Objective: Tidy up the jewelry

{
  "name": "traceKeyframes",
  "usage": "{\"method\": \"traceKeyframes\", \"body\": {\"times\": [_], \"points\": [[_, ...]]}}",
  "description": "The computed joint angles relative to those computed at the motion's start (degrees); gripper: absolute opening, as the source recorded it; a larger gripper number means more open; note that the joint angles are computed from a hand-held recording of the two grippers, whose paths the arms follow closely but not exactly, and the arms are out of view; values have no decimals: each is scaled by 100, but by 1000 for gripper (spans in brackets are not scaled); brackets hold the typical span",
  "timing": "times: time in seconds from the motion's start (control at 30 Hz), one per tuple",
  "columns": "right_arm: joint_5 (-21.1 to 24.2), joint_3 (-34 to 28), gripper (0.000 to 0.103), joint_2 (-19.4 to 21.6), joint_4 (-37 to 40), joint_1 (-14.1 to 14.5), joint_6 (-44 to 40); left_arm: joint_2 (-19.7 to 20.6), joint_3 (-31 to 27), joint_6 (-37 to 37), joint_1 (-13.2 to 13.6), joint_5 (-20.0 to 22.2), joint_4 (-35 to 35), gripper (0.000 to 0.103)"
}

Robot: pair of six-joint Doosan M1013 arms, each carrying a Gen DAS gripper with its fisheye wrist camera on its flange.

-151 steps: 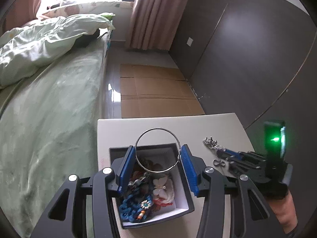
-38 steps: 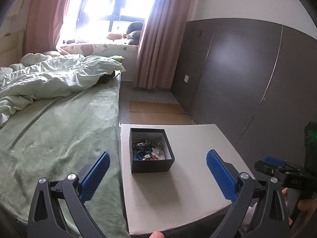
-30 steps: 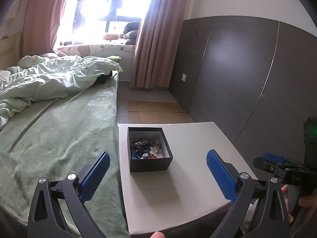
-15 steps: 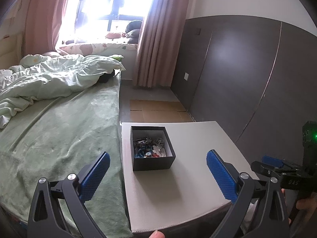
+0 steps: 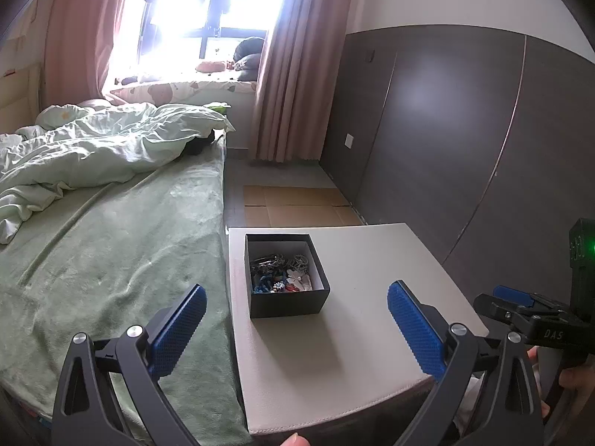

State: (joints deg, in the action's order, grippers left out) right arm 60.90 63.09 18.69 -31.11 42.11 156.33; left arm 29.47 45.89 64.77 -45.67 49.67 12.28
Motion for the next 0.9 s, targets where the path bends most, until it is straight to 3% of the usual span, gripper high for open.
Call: {"method": "traceKeyframes", "body": {"times": [0.9], "points": [[140, -40, 98, 15, -151, 22, 108, -3, -6, -59, -35, -8, 138, 95]]}}
